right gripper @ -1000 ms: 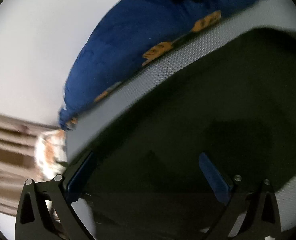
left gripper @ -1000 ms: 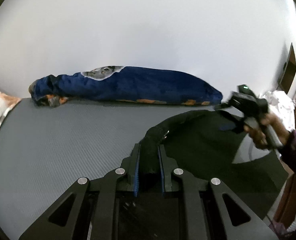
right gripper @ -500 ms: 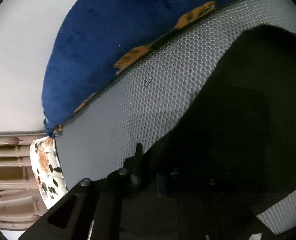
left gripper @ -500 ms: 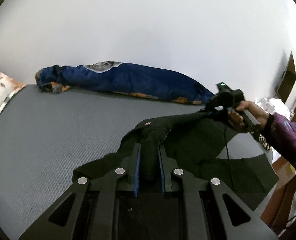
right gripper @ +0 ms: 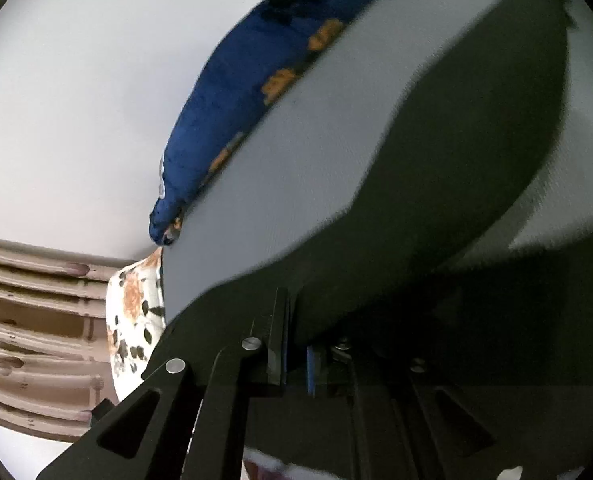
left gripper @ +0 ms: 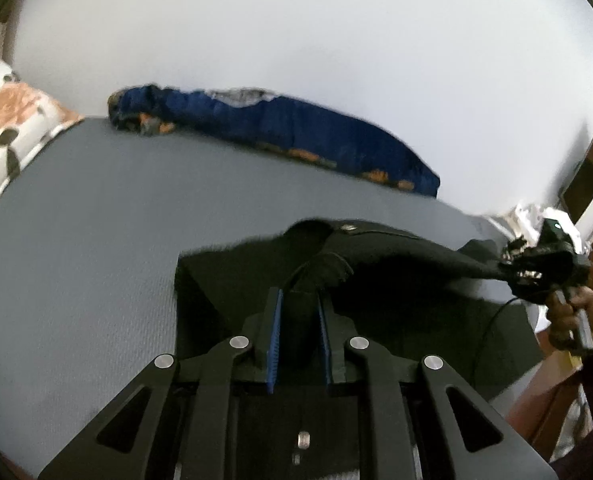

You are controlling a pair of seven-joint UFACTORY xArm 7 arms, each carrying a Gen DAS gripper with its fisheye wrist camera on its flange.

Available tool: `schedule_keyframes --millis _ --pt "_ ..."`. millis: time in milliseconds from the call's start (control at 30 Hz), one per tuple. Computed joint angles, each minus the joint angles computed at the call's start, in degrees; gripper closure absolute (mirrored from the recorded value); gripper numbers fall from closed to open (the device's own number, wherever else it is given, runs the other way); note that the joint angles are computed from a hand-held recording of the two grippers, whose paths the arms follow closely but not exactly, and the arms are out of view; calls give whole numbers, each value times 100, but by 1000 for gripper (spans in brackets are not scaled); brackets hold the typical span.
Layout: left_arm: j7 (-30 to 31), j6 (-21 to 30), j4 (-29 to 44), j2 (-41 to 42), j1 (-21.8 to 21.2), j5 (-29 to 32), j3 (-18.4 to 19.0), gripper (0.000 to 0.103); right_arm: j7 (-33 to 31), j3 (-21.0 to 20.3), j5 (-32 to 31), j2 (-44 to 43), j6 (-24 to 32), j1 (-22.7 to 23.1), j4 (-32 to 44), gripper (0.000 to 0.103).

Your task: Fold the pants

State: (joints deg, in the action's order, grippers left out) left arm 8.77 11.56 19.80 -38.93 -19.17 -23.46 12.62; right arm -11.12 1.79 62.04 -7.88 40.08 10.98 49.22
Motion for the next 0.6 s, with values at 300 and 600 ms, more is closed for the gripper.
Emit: schedule_keyframes --millis 300,600 --pt "-440 668 -976 -756 611 503 -615 86 -241 -190 340 -1184 -264 276 -1519 97" --pt "-709 672 -1326 -1004 912 1184 -1032 84 -221 -172 615 -1667 -488 549 -2390 96"
